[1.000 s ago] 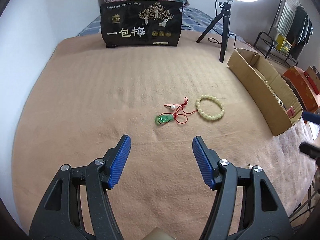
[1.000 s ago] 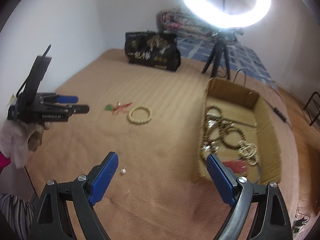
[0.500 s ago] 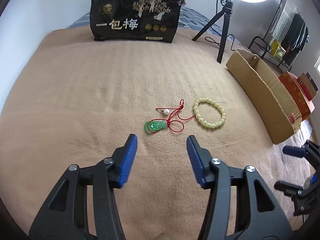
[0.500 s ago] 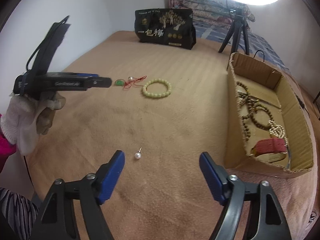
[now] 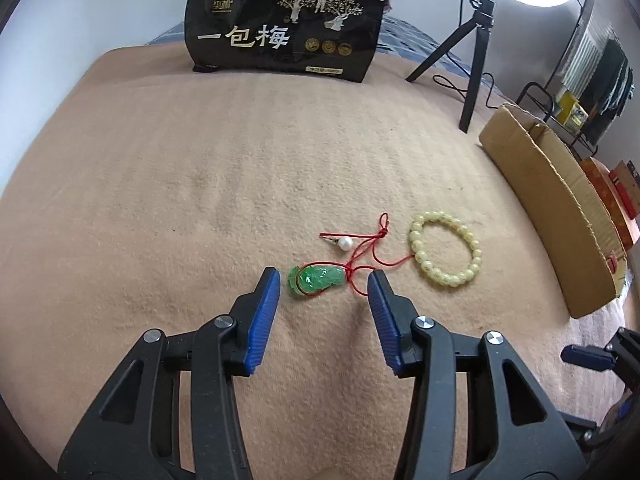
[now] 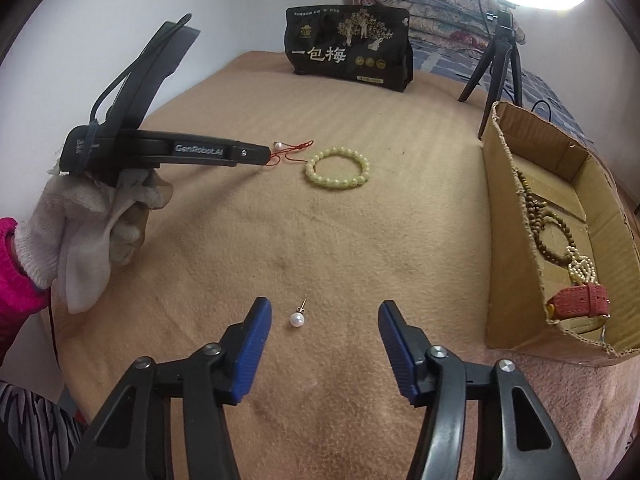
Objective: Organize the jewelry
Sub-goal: 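Close left tool on jade pendant while right tool grips pearl earring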
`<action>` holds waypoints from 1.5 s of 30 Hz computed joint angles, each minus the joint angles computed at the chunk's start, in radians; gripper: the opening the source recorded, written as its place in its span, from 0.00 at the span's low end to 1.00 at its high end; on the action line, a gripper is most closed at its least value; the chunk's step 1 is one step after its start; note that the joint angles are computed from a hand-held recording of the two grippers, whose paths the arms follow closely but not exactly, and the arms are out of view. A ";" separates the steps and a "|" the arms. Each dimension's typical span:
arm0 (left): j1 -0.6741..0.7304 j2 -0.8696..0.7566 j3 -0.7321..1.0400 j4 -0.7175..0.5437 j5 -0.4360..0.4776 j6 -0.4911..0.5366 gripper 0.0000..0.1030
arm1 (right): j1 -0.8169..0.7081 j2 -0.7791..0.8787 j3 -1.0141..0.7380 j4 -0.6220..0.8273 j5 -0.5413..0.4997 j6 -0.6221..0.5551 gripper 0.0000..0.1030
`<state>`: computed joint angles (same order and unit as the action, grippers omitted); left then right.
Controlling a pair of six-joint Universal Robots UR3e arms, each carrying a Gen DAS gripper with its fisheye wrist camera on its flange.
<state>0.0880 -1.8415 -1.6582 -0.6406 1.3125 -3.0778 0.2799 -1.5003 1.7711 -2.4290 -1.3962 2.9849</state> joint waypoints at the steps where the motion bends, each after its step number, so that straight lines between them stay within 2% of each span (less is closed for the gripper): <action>1: -0.004 -0.005 0.001 0.008 0.006 -0.005 0.46 | 0.003 0.004 0.000 -0.003 -0.002 0.000 0.54; 8: -0.033 -0.033 0.012 0.043 0.053 -0.013 0.46 | 0.018 0.034 -0.002 -0.027 -0.020 0.007 0.47; 14: -0.048 -0.045 0.000 0.083 0.088 -0.013 0.34 | 0.031 0.057 -0.002 -0.034 -0.025 0.011 0.41; 17: -0.040 -0.041 -0.014 0.098 0.076 -0.009 0.33 | 0.039 0.066 -0.007 -0.036 -0.027 0.008 0.40; 23: -0.030 -0.034 -0.034 0.119 0.061 -0.006 0.32 | 0.059 0.084 -0.032 -0.022 -0.044 -0.003 0.28; 25: -0.026 -0.033 -0.038 0.122 0.055 -0.008 0.31 | 0.066 0.081 -0.029 -0.022 -0.048 -0.014 0.19; 29: -0.022 -0.030 -0.049 0.132 0.046 -0.010 0.31 | 0.073 0.078 -0.021 -0.023 -0.047 -0.027 0.06; 38: 0.007 0.007 -0.063 0.101 0.006 -0.021 0.30 | 0.047 0.048 0.000 -0.032 -0.023 -0.007 0.06; 45: 0.030 0.122 -0.135 0.067 -0.029 -0.004 0.30 | 0.015 -0.029 0.036 -0.026 -0.007 0.001 0.06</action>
<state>0.1180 -1.7191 -1.7937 -0.5734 1.2840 -3.0821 0.2949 -1.5293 1.8076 -2.4549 -1.4032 2.9861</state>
